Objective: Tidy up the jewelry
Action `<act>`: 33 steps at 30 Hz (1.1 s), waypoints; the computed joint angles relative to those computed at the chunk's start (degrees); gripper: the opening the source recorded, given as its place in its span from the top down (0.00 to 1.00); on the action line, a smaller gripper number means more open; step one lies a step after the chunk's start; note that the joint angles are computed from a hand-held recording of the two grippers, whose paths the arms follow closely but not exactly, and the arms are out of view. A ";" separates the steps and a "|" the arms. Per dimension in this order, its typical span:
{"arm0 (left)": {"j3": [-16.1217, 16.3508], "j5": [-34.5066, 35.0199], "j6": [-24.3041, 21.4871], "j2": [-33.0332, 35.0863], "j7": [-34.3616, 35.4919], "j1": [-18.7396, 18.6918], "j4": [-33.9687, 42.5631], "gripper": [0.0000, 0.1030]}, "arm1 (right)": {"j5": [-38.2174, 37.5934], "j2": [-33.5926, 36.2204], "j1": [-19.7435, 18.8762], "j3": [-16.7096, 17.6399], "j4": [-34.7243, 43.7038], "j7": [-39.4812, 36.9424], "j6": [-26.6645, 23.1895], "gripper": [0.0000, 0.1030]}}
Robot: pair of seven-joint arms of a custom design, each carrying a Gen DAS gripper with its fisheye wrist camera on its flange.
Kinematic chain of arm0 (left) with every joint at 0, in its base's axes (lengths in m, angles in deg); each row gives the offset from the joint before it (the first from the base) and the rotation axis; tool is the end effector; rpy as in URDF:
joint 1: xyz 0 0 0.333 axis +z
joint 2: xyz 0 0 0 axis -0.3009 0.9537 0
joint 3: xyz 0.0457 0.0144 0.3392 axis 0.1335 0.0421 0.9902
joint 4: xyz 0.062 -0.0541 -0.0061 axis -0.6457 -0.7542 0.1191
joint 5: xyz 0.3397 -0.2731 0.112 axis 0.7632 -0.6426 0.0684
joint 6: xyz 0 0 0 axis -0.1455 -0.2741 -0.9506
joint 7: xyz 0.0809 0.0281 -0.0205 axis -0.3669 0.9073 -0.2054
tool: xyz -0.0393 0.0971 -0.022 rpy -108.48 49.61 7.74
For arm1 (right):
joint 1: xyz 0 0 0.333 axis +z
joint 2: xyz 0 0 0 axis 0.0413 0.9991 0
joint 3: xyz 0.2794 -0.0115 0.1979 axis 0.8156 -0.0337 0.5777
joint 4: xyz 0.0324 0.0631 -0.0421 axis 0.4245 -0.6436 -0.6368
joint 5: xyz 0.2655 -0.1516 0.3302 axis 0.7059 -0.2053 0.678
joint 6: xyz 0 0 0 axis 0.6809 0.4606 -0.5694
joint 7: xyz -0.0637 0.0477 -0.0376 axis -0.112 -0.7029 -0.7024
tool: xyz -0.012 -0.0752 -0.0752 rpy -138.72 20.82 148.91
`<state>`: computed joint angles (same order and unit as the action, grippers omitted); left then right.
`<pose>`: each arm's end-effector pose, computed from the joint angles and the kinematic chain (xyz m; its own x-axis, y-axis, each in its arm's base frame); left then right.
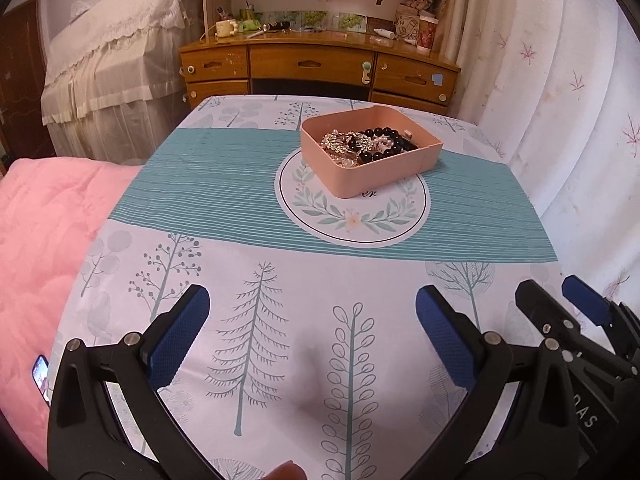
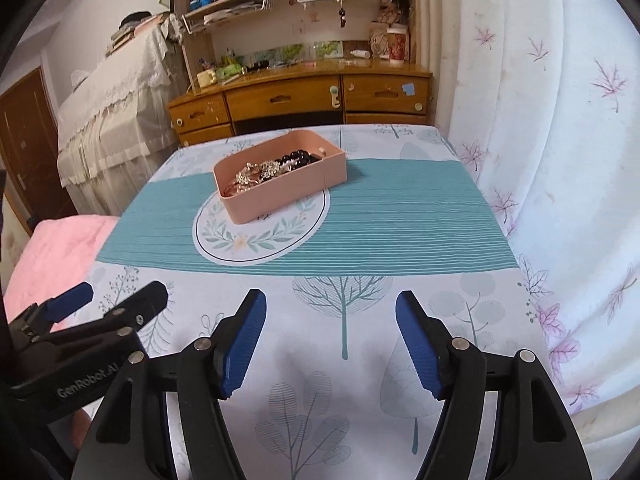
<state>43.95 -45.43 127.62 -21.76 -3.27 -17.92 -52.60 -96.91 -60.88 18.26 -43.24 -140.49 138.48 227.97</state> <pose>0.5285 -0.1665 0.4838 0.2138 -0.9756 0.0490 -0.7210 -0.1914 -0.6659 0.5378 0.2669 0.4939 0.1290 -0.9898 -0.0609 -0.7246 -0.0522 -0.6872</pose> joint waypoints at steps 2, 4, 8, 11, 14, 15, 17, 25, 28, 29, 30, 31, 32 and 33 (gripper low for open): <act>-0.55 1.25 -0.25 -0.30 -1.25 0.32 -0.22 0.01 | -0.54 -0.54 -0.11 0.12 -0.59 0.43 0.02 0.33; -0.49 1.09 -0.27 -0.44 -1.57 0.14 -0.41 0.01 | 0.29 -0.76 -0.02 0.01 -0.87 -0.13 0.06 0.33; -0.40 0.61 -0.07 -0.59 -1.61 -0.14 -0.75 0.01 | 1.98 -0.76 -0.11 -0.18 -1.30 -1.15 0.92 0.33; -0.60 0.82 -0.09 -0.47 -1.82 -0.12 -0.74 0.01 | 0.95 -0.91 -0.67 0.08 -1.61 -0.18 1.36 0.33; -0.55 0.87 -0.14 -0.48 -1.87 -0.19 -0.75 0.01 | 1.15 -0.97 -0.74 0.08 -1.81 -0.21 1.47 0.33; -0.69 1.19 -0.19 -0.50 -2.20 -0.10 -0.78 0.01 | 1.31 -1.02 -0.75 0.04 -1.98 -0.38 1.65 0.33; -0.58 1.21 -0.14 -0.41 -2.06 -0.16 -0.73 0.01 | 1.94 -1.07 -0.70 -0.02 -2.10 -0.80 1.66 0.33; -0.72 1.05 -0.39 -0.47 -2.54 -0.36 -1.00 0.01 | 3.52 -0.81 -0.71 -0.12 -2.42 -1.69 1.81 0.33; -0.78 1.44 -0.32 -0.48 -2.94 -0.32 -1.05 0.01 | 3.44 -0.74 -0.79 -0.10 -2.42 -1.64 1.93 0.33; -0.74 1.44 -0.28 -0.43 -2.90 -0.36 -1.00 0.01 | 3.44 -0.70 -0.80 -0.12 -2.42 -1.68 2.00 0.33; -0.74 1.58 -0.15 -0.43 -3.04 -0.32 -1.10 0.01 | 3.54 -0.67 -0.80 -0.15 -2.45 -1.74 2.04 0.33; -0.79 1.57 -0.26 -0.37 -3.14 -0.37 -1.03 0.01 | 3.59 -0.67 -0.79 -0.16 -2.43 -1.75 1.96 0.33; -0.71 1.44 -0.25 -0.31 -3.02 -0.46 -1.06 0.01 | 3.45 -0.51 -0.86 -0.13 -2.43 -1.55 2.06 0.33; -0.61 1.21 -0.32 -0.30 -2.78 -0.58 -1.06 0.01 | 3.38 -0.46 -0.87 -0.12 -2.50 -1.40 2.06 0.33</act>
